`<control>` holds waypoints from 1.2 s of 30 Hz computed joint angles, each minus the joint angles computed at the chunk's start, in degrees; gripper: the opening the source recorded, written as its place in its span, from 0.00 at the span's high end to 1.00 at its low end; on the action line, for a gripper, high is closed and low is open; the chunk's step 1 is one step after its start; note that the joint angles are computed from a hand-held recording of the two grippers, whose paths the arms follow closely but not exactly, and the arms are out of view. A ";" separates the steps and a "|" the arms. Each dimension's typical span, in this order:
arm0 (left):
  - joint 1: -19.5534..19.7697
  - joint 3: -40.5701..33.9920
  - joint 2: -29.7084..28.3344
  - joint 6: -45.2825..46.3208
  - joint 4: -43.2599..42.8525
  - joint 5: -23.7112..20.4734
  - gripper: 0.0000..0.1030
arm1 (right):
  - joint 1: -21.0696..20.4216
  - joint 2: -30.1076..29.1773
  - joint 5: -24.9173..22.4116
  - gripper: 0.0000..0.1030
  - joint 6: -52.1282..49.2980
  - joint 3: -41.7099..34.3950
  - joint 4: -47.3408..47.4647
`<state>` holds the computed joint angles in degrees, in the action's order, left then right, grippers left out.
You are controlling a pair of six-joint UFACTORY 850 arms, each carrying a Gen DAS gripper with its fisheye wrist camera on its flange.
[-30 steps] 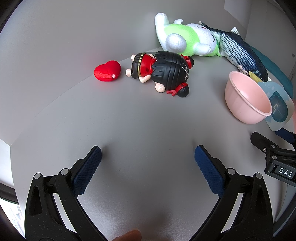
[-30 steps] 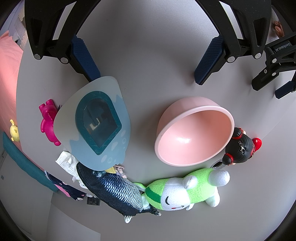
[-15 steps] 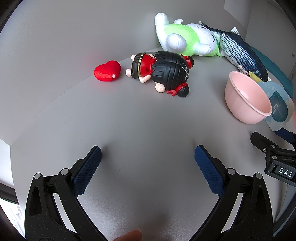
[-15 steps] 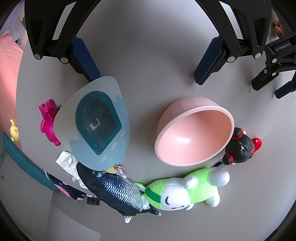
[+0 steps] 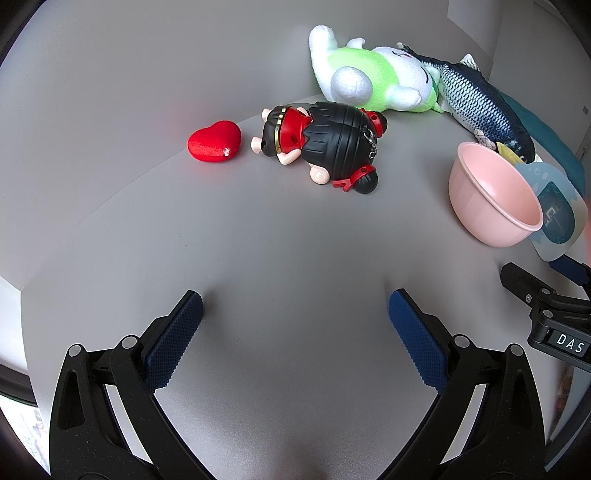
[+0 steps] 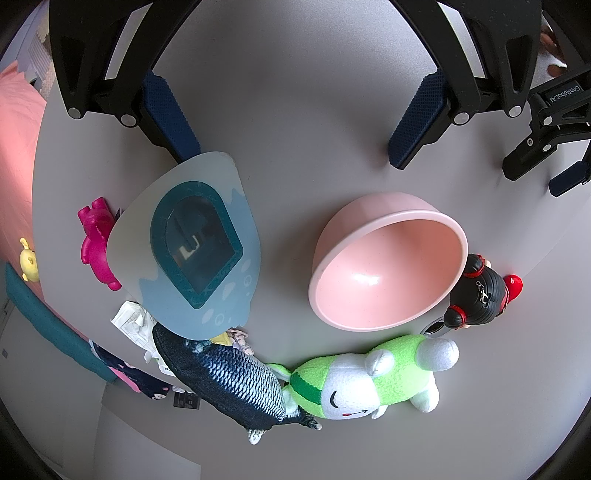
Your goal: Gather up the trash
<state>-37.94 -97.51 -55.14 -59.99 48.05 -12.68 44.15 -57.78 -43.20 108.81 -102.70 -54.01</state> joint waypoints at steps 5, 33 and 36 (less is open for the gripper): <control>0.00 0.00 0.00 0.00 0.00 0.00 0.05 | -0.04 -0.07 -0.02 0.02 -0.11 -0.14 0.06; -0.81 -9.77 0.25 8.44 -4.92 1.10 0.06 | -4.95 13.83 6.19 0.02 4.37 13.32 -18.39; -1.25 -17.36 -3.85 14.15 -9.21 -0.60 0.06 | -7.82 13.07 7.50 0.11 -0.83 11.28 -15.66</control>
<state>-39.18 -114.87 -58.98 -45.84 38.84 -13.27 36.33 -44.71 -35.70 107.97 -91.42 -69.67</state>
